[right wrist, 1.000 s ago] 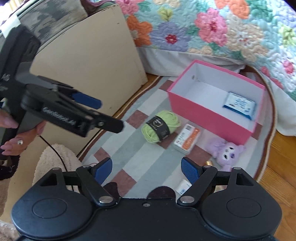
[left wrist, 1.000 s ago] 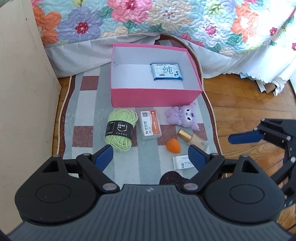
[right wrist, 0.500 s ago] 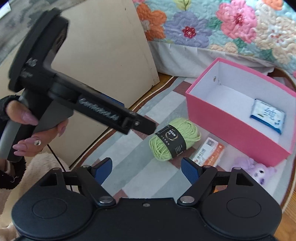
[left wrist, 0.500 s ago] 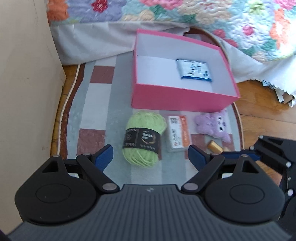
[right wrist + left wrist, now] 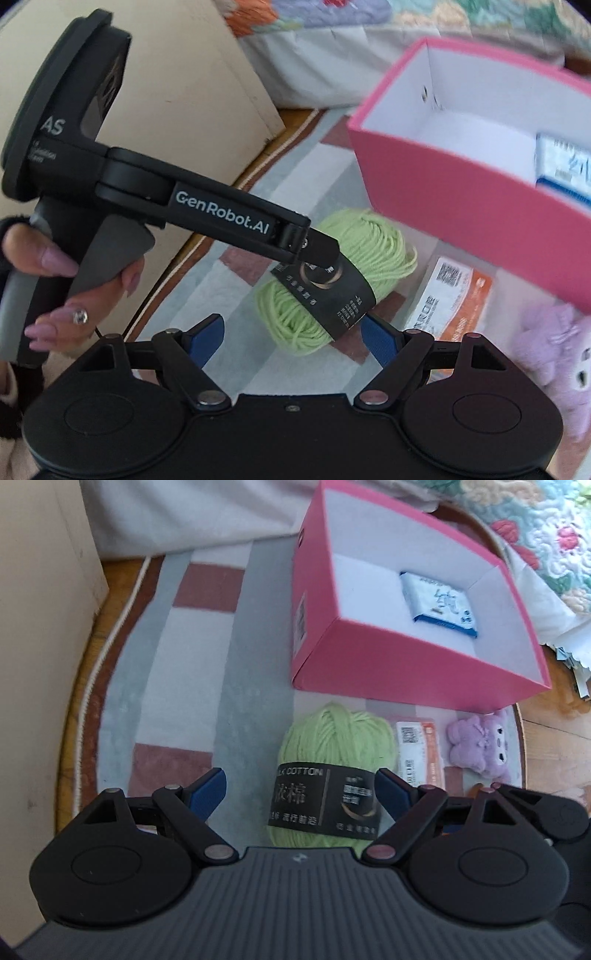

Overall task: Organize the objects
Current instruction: 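Close the left tool on the green yarn skein's black label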

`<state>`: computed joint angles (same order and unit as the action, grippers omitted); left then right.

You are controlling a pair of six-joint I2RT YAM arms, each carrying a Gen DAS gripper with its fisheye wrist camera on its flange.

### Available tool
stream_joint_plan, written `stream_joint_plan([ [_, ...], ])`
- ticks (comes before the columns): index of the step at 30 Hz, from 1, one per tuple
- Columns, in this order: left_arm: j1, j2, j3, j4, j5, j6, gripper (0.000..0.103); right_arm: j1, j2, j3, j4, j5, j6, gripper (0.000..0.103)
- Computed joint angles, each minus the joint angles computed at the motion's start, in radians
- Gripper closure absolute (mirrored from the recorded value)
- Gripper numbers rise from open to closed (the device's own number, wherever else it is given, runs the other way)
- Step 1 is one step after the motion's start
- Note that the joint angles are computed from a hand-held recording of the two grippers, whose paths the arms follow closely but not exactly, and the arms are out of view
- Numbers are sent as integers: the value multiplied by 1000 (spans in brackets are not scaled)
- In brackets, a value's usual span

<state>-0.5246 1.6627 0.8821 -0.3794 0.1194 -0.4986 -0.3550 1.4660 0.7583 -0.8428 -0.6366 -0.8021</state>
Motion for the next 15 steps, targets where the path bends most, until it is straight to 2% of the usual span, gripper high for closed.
stream_joint_plan([
  [3,23,8,-39,71,58,-2,16,10,47,-24,64,0,51,18],
  [8,54,25,-86,147,147,-15,17,14,89,-53,100,-21,92,18],
  [10,65,29,-111,186,190,-28,23,19,94,-66,119,-28,121,16],
  [11,75,28,-126,213,218,-43,36,35,98,-74,148,-29,155,16],
  [12,85,28,-138,235,242,-65,37,42,97,-84,173,-28,177,16],
  [15,70,21,-158,268,215,-77,38,54,97,-119,261,-20,253,16],
])
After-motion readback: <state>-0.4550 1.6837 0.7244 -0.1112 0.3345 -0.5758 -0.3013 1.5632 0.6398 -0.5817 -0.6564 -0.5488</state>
